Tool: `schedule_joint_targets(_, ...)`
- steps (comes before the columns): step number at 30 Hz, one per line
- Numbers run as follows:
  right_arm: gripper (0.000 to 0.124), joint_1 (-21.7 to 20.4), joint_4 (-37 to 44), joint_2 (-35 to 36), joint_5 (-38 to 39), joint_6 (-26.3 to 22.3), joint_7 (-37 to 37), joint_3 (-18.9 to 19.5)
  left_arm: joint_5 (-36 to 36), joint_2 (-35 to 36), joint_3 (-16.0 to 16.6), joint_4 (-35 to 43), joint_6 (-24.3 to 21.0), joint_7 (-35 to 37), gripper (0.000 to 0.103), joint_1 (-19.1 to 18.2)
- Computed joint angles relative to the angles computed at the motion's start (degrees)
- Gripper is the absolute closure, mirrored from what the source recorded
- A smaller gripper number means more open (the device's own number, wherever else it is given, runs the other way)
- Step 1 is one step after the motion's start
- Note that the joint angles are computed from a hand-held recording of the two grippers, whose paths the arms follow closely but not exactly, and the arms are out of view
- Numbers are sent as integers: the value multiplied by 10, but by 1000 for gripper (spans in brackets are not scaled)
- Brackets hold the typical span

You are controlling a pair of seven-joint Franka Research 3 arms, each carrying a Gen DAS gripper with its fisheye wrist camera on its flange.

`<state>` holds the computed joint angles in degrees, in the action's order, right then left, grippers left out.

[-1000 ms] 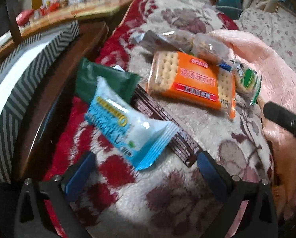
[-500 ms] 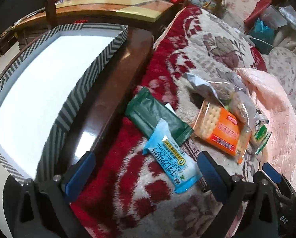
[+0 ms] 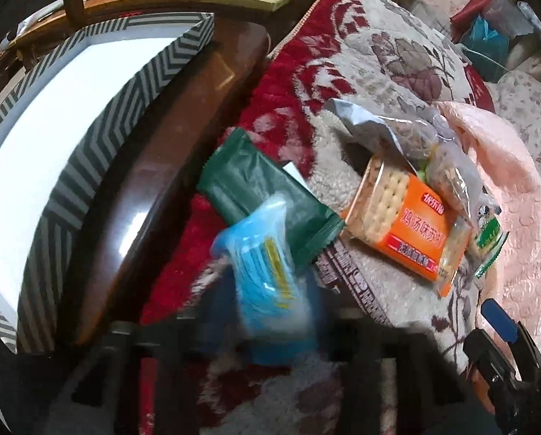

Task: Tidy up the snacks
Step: 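Lift both packs and carry them over the white striped tray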

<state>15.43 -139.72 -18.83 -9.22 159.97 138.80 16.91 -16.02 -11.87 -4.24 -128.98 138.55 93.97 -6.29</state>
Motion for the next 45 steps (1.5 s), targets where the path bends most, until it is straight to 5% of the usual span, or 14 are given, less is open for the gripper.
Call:
schedule_joint_targets(10,40,50,75,63,34,-29,-110,-25,-42,-45,25,-31,-12,73,73,3)
schedule_joint_targets(17,40,80,195,156,9,-68,-169,-39,-12,-81,32,-35,0,50,73,15)
schedule_joint_targets(33,53,183,527,391,-20,-296,-320,-107,1,-72,61,-23,26,34,73,32)
schedule_joint_targets(38,80,204,585,431,-47,-363,-348,-124,-19,-63,62,-18,21,47,73,33)
schedule_joint_targets(41,87,196,551,407,-30,-340,-360,-123,-21,-62,58,-15,21,51,73,35)
schedule_joint_targets(42,102,193,531,393,-24,-323,-359,-122,-20,-64,57,-16,23,52,73,36)
schedule_joint_targets(45,108,177,475,350,10,-274,-343,-116,-16,-65,54,-15,27,50,73,36)
